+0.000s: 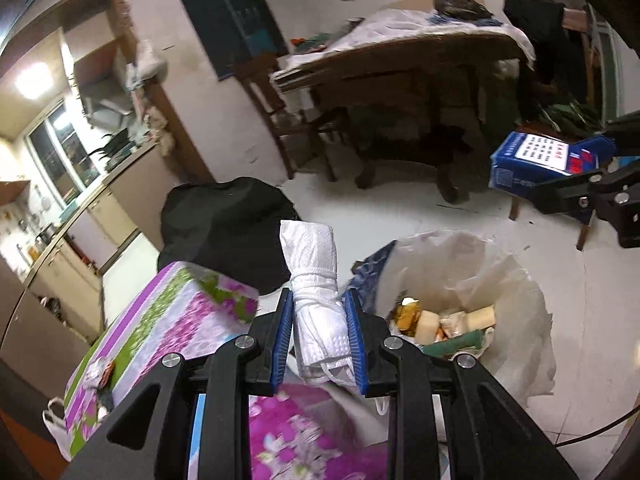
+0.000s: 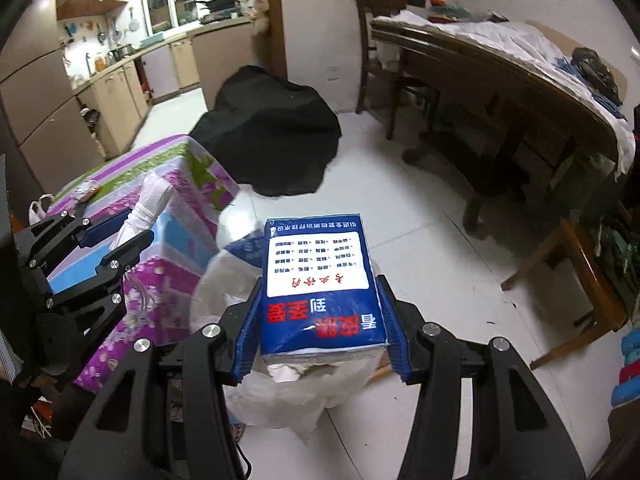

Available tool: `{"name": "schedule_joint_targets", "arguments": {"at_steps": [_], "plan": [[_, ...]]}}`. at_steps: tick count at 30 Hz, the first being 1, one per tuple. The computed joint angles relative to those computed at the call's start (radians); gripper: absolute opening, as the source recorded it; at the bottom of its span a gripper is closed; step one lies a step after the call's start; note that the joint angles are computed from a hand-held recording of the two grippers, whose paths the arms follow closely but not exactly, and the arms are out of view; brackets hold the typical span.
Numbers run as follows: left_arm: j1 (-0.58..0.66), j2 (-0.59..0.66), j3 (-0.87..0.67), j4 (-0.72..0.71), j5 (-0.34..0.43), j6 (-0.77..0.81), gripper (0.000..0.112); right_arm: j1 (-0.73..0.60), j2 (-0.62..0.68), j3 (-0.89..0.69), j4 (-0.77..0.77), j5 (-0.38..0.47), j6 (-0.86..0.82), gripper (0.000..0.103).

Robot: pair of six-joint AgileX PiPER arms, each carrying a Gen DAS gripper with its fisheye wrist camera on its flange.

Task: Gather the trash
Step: 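Carry the white cloth and blue-and-white box over the trash bag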

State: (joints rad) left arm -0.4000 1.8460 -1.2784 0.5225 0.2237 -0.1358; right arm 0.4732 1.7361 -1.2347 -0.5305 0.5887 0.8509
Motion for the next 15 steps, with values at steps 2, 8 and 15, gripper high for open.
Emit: {"name": "schedule_joint_targets", "arguments": {"at_steps": [2,8,15], "plan": [[-0.022,0.039,-0.033,0.029,0.010,-0.024,0.027,-0.016,0.028,-0.024,0.029,0.010,-0.042,0.050],[-0.039,0.133,-0.118,-0.056,0.040,0.085,0.027,-0.059,0.061,-0.048,0.104,0.014,-0.142,0.050],[-0.041,0.233,-0.203,-0.124,0.068,0.174,0.027,-0.086,0.120,-0.092,0.184,0.027,-0.238,0.050]]}}
